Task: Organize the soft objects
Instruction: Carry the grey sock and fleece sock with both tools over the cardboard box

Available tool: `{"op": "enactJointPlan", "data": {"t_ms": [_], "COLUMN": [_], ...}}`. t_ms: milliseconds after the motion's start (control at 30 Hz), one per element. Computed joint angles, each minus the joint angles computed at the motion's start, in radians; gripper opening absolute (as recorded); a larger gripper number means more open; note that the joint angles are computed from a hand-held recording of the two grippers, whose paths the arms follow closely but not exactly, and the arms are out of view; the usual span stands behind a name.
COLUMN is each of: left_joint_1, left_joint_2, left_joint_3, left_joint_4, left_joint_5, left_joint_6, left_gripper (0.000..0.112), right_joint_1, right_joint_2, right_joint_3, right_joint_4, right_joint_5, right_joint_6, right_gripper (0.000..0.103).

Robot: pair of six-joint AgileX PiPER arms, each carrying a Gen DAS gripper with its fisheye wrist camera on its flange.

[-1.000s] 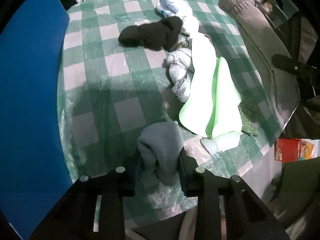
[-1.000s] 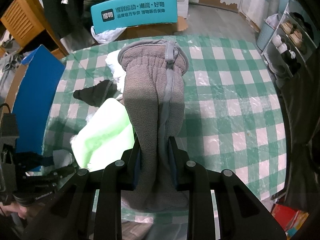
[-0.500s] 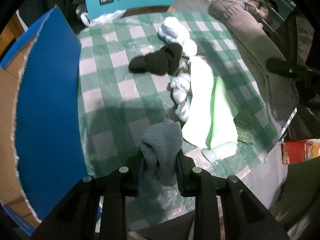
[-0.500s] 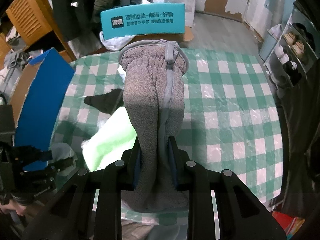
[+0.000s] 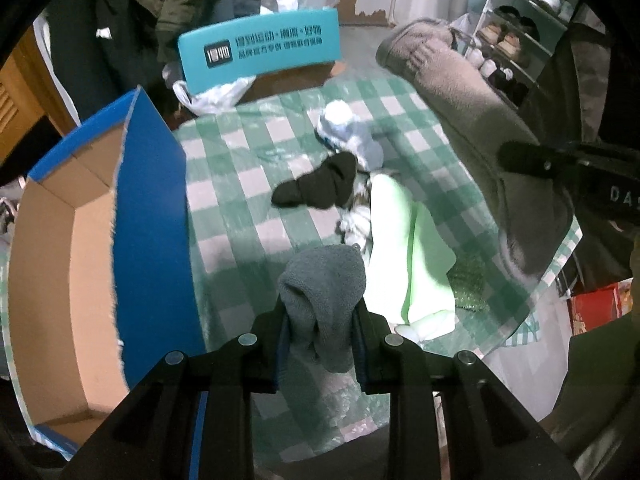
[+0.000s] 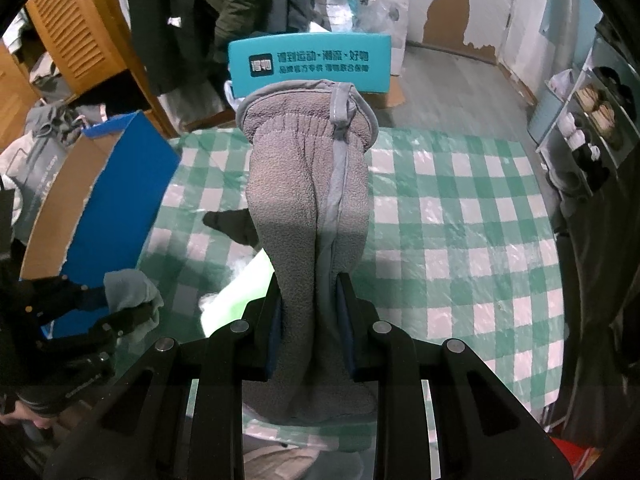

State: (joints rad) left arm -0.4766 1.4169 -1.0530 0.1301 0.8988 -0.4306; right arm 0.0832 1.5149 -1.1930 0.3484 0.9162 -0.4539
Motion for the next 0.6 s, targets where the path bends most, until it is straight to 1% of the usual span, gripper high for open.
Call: {"op": "enactJointPlan", "data": {"t_ms": [333,600], "left_joint_1": [0.055,0.133], "left_joint_2": [-0.053,-0.104], "left_joint_3": [-0.021,-0.027], "left_joint_4": [-0.002,-0.019], "left_joint_5": [0.024,0.040], "left_joint_6": [0.036,0.081], "left_gripper": [0.026,0.026], "right_joint_1": [0.052,0.110], "right_joint_2": [-0.011,-0.013], "right_joint_3": [-0.033,-0.066], "right_joint_4": [0.005,0.003], "right_joint_5": [0.016,0.027], "right_joint_6": [0.026,0.050], "right_gripper": [0.023,0.023]}}
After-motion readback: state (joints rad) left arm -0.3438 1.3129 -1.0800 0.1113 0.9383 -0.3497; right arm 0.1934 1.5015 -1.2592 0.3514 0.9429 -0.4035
